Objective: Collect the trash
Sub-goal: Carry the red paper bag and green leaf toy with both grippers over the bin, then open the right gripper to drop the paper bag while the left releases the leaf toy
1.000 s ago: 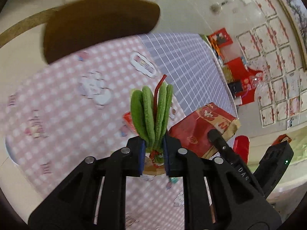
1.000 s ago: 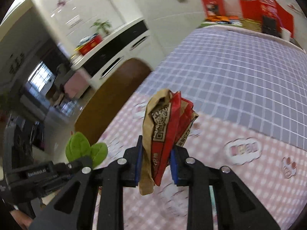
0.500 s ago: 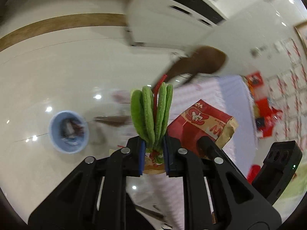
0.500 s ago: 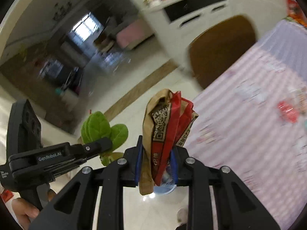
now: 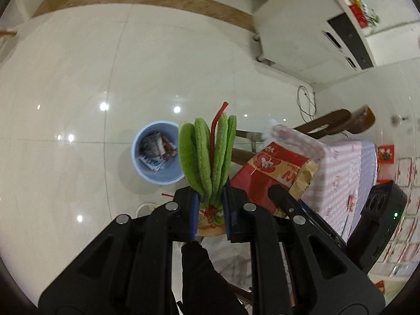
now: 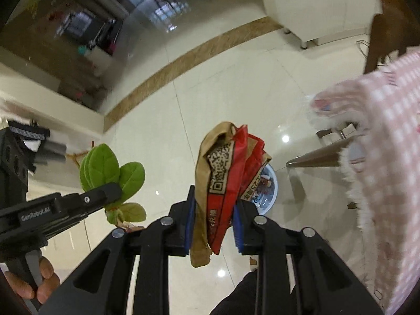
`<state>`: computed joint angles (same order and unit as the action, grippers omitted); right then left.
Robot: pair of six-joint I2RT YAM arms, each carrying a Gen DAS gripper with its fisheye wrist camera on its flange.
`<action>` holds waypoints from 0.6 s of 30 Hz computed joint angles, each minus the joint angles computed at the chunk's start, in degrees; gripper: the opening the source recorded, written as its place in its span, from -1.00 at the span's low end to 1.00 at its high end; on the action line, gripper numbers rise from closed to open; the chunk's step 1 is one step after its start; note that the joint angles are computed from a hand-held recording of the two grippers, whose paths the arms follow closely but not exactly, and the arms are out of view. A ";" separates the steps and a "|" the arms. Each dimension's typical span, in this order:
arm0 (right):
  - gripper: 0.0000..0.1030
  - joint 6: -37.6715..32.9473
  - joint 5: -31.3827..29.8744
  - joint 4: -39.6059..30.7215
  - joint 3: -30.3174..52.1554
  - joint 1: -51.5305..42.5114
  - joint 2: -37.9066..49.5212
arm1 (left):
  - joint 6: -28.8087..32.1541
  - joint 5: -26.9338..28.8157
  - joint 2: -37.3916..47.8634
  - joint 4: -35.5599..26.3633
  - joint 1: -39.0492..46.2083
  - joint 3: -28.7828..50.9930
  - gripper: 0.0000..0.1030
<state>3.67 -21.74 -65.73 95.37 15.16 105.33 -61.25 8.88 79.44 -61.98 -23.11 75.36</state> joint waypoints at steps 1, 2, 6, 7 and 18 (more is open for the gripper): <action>-0.53 0.26 0.49 1.10 -1.36 1.06 -0.09 | 0.48 0.51 -1.07 0.10 1.01 -1.54 -0.70; -0.52 0.51 0.89 1.22 -0.95 2.00 0.65 | 0.89 1.02 -2.10 0.15 1.97 -2.87 -0.70; -0.37 2.12 2.19 2.60 -1.23 5.12 2.50 | 0.40 1.75 -3.52 0.66 3.13 -5.11 -0.70; -0.32 2.62 1.73 2.85 -1.10 5.36 3.25 | 0.72 2.02 -3.84 0.77 3.69 -5.70 -0.70; -0.17 2.93 1.07 2.42 -1.96 4.08 3.11 | 2.25 4.34 -3.18 1.94 5.54 -8.19 -0.70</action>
<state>6.61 -20.67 -63.31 93.40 19.24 108.43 -59.00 13.22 76.26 -60.04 -17.57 67.17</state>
